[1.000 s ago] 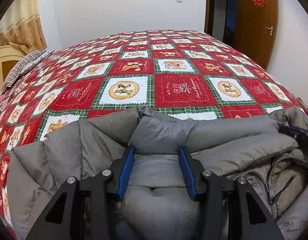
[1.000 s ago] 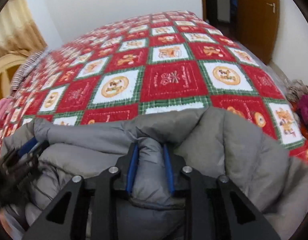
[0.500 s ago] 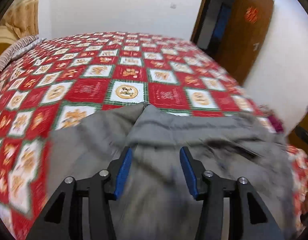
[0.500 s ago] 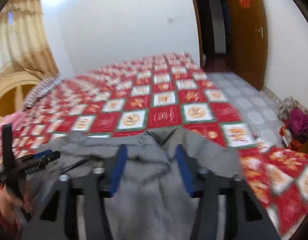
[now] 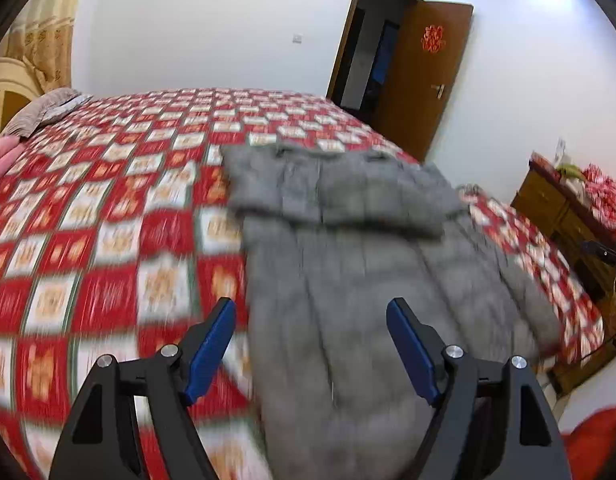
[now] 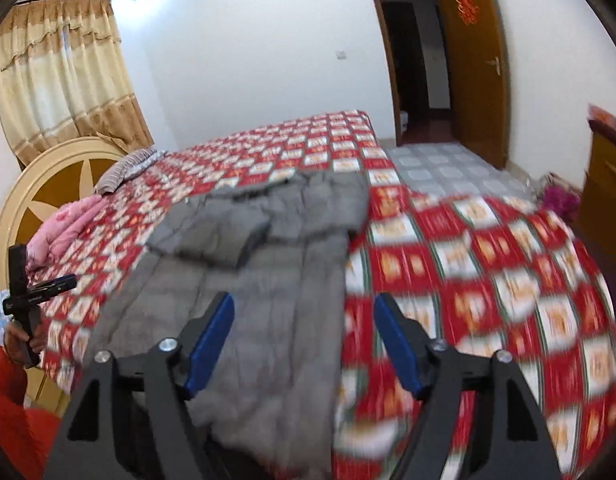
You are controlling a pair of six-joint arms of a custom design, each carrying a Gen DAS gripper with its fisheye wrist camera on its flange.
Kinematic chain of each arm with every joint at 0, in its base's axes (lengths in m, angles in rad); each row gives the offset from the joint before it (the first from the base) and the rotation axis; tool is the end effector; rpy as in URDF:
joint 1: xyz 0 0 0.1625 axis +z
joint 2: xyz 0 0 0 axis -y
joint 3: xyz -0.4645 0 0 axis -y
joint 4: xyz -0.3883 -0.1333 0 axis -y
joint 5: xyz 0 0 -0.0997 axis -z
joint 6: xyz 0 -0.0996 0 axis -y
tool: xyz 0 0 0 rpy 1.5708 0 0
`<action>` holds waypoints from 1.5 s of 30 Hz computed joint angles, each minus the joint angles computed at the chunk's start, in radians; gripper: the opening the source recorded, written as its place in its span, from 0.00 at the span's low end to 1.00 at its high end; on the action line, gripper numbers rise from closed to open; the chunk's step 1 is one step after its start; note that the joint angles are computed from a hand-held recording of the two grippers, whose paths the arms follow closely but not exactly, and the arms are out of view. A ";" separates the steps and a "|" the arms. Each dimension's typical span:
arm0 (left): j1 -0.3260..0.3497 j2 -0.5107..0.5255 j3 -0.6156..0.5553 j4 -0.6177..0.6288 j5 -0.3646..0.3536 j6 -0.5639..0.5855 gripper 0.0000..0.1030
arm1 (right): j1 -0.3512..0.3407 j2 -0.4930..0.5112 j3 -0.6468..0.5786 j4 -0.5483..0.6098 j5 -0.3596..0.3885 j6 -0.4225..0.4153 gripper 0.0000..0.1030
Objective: Fold large clothes
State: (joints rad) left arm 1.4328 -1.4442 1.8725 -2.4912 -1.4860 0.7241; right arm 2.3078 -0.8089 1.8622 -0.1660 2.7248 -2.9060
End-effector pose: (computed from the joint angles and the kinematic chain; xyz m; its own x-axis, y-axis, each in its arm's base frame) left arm 0.0652 -0.5609 0.4217 -0.6631 0.6513 -0.3689 0.7483 0.5894 -0.3045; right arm 0.3410 -0.3129 0.0669 -0.7905 0.2852 0.5420 -0.3462 0.5220 -0.7796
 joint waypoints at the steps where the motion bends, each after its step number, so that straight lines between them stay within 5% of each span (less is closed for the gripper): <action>1: 0.012 -0.017 0.018 -0.002 0.002 0.008 0.76 | 0.000 0.014 0.012 0.012 0.001 0.047 0.76; 4: 0.051 -0.050 0.057 -0.018 -0.013 0.000 0.76 | -0.023 0.047 0.039 0.035 -0.037 0.174 0.76; 15: 0.137 -0.038 0.039 0.085 -0.077 -0.022 0.76 | -0.107 0.150 0.014 0.140 -0.113 0.301 0.76; 19: 0.155 -0.011 0.044 0.075 -0.052 -0.006 0.76 | -0.111 0.205 -0.024 0.184 -0.131 0.296 0.76; 24: 0.185 0.024 0.045 0.067 -0.085 -0.001 0.76 | -0.128 0.244 -0.082 0.284 -0.209 0.265 0.57; 27: 0.185 0.025 0.033 0.111 -0.091 0.008 0.76 | -0.149 0.287 -0.124 0.393 -0.198 0.345 0.58; 33: 0.203 0.038 -0.009 0.233 -0.150 -0.006 0.75 | -0.173 0.240 -0.058 0.253 -0.240 0.302 0.57; 38: 0.206 0.046 -0.004 0.239 -0.170 -0.014 0.75 | -0.170 0.241 -0.050 0.258 -0.219 0.310 0.21; 41: 0.200 0.043 0.001 0.247 -0.140 -0.006 0.36 | -0.180 0.186 0.026 0.128 -0.265 0.297 0.17; 45: 0.205 0.040 0.009 0.233 -0.138 -0.018 0.26 | -0.191 0.131 0.114 -0.031 -0.328 0.290 0.16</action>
State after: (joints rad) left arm 1.6376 -1.4038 1.8811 -2.2580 -1.6237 0.7060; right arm 2.1170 -0.6778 1.9765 -0.1973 2.3965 -2.6161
